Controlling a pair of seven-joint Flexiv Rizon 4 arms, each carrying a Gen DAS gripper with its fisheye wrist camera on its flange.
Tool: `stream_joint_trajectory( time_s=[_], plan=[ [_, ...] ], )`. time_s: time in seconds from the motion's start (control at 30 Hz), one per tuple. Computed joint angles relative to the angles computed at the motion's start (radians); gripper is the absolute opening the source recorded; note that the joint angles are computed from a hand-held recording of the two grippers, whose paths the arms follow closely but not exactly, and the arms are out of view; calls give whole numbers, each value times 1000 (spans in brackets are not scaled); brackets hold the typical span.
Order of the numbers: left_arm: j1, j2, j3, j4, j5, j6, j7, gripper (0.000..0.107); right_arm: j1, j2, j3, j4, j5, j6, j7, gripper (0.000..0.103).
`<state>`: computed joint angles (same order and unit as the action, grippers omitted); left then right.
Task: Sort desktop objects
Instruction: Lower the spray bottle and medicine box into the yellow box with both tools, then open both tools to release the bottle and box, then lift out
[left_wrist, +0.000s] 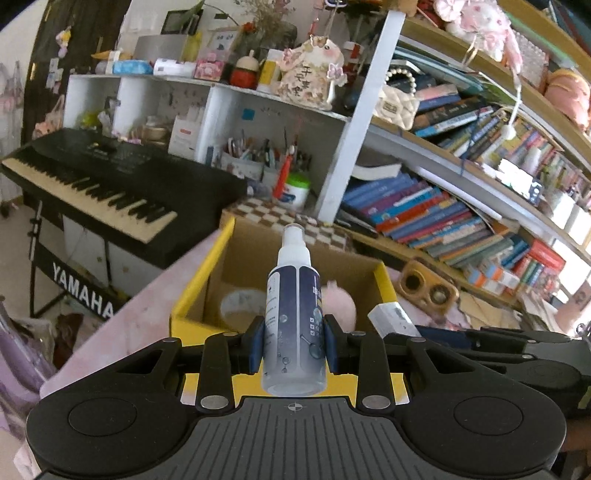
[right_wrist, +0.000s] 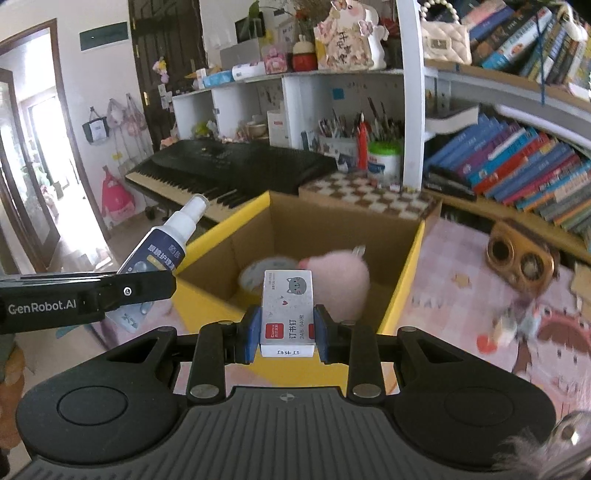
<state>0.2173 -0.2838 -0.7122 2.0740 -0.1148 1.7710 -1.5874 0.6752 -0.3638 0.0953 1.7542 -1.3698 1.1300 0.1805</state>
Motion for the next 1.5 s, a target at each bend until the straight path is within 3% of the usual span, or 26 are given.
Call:
stream_joint_trajectory(
  time_s=[0.23, 0.37, 0.5, 0.63, 0.83, 0.97, 1.33, 1.5],
  plan=[
    [-343, -104, 360, -208, -46, -77, 37, 31, -40, -80, -32, -82, 89, 91, -185, 28],
    [-492, -165, 532, -307, -64, -156, 39, 31, -56, -131, -21, -121, 246, 142, -375, 28],
    [-577, -208, 639, -377, -53, -254, 17, 31, -79, -181, 33, -166, 436, 126, -586, 28],
    [-580, -225, 638, -392, -53, -305, 6, 31, -88, -210, 67, -198, 564, 100, -755, 28],
    [-626, -246, 697, -444, 9, -387, -34, 31, -109, -246, 139, -268, 733, 27, -1049, 28],
    [-630, -253, 707, -478, 46, -448, -45, 31, -122, -266, 174, -316, 856, -21, -1167, 28],
    [-625, -269, 710, -525, 114, -517, -69, 31, -67, -277, 121, -369, 1047, -81, -1295, 28],
    [-616, -267, 700, -510, 116, -475, -72, 31, -51, -287, 103, -391, 1077, -104, -1319, 28]
  ],
)
